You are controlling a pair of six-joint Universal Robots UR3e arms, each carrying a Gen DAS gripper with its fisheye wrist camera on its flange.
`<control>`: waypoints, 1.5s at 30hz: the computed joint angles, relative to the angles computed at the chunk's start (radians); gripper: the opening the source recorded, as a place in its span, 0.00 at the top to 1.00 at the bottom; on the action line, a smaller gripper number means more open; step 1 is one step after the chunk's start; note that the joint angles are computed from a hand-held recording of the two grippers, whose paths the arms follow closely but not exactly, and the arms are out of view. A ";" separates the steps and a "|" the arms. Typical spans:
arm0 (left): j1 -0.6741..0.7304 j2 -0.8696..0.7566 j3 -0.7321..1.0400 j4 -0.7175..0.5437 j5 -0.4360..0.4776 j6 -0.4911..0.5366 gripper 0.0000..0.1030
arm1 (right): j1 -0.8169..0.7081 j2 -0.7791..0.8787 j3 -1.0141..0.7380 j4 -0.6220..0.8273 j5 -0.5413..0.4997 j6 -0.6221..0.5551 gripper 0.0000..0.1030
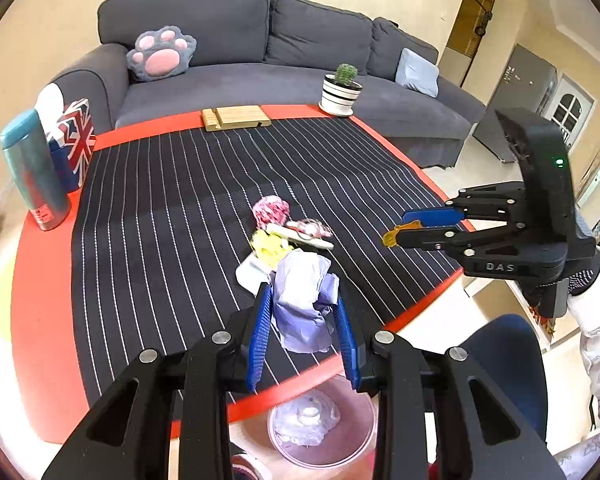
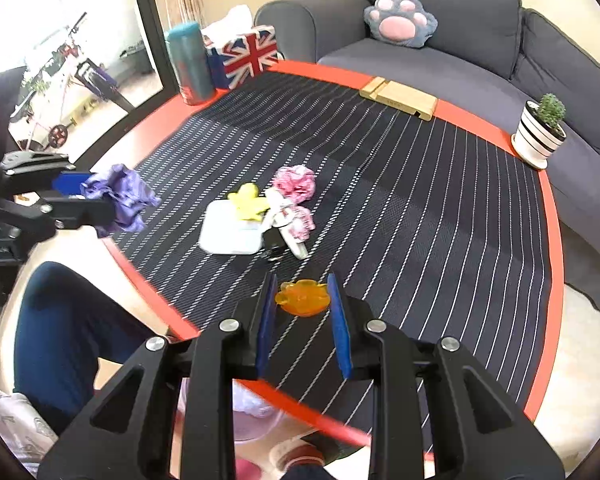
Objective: Collect trash
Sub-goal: 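Carry the purple cloth with the left tool while the right tool carries the turtle, both dropping into the bin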
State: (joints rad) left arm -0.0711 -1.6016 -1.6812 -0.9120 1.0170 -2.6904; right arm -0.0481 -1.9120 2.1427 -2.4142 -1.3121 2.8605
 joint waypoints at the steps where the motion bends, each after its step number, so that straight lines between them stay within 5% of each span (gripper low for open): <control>1: 0.002 0.022 -0.022 0.000 0.000 0.004 0.70 | 0.005 -0.036 0.019 0.010 0.004 0.007 0.75; 16: 0.039 0.309 -0.283 -0.034 -0.016 0.051 0.70 | 0.220 -0.383 0.233 0.073 -0.031 0.221 0.75; 30: 0.069 0.428 -0.357 -0.129 -0.049 0.106 0.70 | 0.314 -0.338 0.302 -0.027 -0.028 0.291 0.73; 31: 0.069 0.428 -0.357 -0.128 -0.047 0.105 0.70 | 0.322 -0.326 0.295 -0.030 -0.039 0.298 0.68; 33: 0.069 0.429 -0.357 -0.129 -0.045 0.106 0.70 | 0.318 -0.331 0.299 -0.039 -0.047 0.308 0.38; 36: 0.064 0.426 -0.359 -0.123 -0.040 0.103 0.70 | 0.289 -0.355 0.306 -0.032 -0.043 0.322 0.25; 45: 0.030 0.398 -0.354 -0.110 -0.020 0.098 0.70 | 0.243 -0.404 0.317 0.001 -0.041 0.326 0.13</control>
State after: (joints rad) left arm -0.0408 -1.2033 -2.0355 -1.0216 0.9974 -2.5920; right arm 0.1948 -2.3160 2.4600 -2.4128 -1.3531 3.1861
